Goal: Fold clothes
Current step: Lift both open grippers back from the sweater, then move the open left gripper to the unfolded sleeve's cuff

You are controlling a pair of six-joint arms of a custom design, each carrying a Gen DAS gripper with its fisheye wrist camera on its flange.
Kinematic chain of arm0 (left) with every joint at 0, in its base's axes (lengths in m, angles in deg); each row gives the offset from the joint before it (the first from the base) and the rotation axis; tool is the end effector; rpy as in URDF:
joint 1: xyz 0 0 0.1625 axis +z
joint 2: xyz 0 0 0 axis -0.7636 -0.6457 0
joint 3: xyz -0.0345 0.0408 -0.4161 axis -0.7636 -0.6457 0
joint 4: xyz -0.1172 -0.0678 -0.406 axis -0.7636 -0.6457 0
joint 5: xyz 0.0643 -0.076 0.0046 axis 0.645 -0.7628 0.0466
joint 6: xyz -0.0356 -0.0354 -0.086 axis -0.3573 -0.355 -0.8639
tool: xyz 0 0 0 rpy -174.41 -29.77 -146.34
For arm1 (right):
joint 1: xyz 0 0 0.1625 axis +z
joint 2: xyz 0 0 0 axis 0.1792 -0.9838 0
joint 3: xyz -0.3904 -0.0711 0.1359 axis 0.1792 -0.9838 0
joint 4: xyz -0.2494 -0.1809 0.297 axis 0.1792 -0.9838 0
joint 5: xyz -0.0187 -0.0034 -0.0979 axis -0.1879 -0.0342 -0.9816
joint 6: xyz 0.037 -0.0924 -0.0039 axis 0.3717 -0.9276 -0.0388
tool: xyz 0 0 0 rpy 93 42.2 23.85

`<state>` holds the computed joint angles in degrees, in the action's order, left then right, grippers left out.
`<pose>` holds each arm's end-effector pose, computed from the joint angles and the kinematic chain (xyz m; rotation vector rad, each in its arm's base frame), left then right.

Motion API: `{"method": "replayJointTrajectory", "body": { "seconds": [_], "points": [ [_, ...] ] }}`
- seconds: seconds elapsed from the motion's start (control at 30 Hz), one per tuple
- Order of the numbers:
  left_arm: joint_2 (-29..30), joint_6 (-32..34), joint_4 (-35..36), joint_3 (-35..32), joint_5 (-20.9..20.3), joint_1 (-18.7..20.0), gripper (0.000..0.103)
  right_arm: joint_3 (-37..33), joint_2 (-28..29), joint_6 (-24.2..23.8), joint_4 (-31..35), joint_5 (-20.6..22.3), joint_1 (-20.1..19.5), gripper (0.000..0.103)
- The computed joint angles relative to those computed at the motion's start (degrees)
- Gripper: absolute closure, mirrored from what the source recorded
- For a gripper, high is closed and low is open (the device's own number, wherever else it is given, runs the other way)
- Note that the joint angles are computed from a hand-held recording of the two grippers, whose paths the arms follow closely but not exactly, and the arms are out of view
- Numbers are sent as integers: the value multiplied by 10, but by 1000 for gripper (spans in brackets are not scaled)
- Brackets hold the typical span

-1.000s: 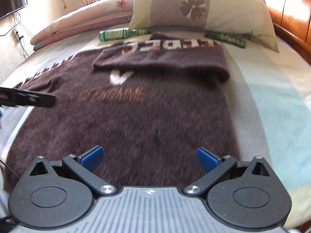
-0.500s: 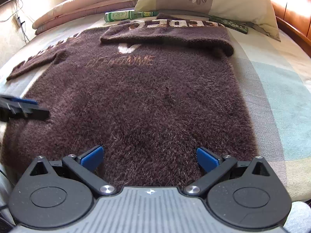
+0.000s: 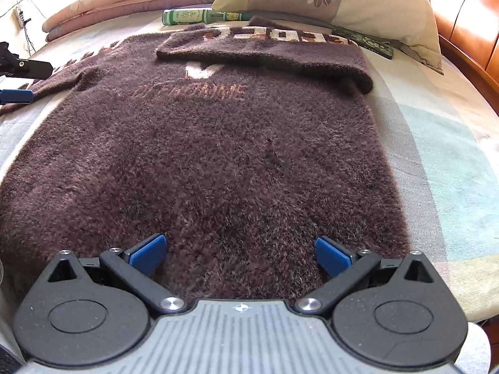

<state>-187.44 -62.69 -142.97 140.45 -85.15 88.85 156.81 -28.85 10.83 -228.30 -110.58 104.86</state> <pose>-0.1004 -0.3691 0.2792 -0.2388 2.2666 -1.2606 0.2720 -0.3903 0.0292 0.8638 -2.4021 0.5094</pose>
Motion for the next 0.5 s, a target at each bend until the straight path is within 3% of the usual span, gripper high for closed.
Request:
{"method": "replayJointTrajectory", "body": {
  "seconds": [0.17,0.5],
  "points": [
    [-33,7,-8,2,-4,21,1,-16,6,3,8,-7,14,0],
    [-124,73,-201,52,-1,75,1,-49,29,7,14,2,42,0]
  ]
}}
